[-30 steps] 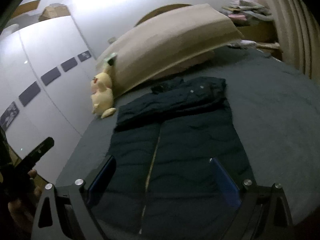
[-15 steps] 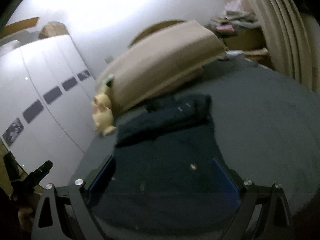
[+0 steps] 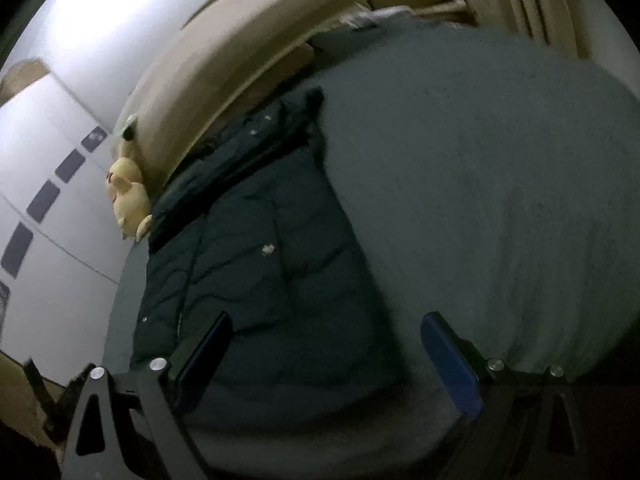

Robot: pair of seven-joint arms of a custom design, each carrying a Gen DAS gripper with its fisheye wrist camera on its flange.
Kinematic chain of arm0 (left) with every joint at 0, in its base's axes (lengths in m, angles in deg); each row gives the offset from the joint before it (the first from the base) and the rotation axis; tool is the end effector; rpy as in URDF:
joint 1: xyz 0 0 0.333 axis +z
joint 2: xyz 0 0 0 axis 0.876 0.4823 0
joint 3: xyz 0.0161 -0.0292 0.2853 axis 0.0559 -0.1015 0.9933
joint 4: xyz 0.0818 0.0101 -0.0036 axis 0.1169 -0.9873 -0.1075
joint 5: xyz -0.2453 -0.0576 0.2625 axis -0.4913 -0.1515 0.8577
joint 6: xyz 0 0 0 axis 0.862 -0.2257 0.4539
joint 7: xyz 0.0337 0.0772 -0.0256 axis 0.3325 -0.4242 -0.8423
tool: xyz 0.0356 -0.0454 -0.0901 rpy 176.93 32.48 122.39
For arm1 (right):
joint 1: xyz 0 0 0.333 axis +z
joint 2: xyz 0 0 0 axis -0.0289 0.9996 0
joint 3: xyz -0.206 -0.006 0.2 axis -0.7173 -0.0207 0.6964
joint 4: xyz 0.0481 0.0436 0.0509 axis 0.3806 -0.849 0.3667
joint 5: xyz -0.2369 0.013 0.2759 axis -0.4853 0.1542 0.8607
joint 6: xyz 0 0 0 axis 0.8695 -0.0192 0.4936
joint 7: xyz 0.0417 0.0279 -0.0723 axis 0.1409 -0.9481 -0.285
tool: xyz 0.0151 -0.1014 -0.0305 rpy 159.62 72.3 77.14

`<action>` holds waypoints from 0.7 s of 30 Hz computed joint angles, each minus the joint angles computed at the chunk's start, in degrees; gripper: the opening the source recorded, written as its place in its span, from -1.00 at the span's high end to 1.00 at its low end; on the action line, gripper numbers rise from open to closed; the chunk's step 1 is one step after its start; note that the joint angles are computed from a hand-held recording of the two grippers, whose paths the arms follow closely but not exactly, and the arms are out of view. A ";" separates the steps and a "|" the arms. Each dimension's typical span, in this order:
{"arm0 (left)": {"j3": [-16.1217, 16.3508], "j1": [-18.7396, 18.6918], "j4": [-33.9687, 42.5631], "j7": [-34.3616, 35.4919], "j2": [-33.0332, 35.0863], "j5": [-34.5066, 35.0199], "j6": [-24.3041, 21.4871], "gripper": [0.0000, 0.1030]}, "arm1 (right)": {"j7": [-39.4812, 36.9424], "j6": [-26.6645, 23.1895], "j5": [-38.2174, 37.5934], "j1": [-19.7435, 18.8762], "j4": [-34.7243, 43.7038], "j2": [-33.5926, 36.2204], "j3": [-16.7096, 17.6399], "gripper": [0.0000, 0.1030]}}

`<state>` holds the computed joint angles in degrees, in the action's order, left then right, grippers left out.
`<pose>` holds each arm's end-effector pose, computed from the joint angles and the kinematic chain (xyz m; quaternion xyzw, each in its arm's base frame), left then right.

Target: Fold large clothes

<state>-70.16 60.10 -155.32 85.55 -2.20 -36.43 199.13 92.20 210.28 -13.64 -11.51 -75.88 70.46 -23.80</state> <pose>0.5628 -0.0650 0.4256 -0.7700 0.5308 -0.2477 0.2530 0.6663 -0.0567 0.3995 -0.5697 0.7348 -0.0280 0.3672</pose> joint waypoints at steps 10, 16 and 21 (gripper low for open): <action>-0.48 0.70 -0.69 6.25 1.84 -7.66 3.34 -1.00 | -0.55 -3.71 4.18 -2.58 2.27 3.50 1.12 -0.88; -10.71 9.31 -1.66 36.14 5.68 -45.26 7.56 -1.00 | 1.15 -2.53 4.99 -3.14 3.65 5.30 0.43 -0.88; -11.03 8.62 -0.59 42.67 7.52 -52.68 8.60 -1.00 | 3.87 -6.39 4.37 -4.46 8.83 9.31 0.90 -0.88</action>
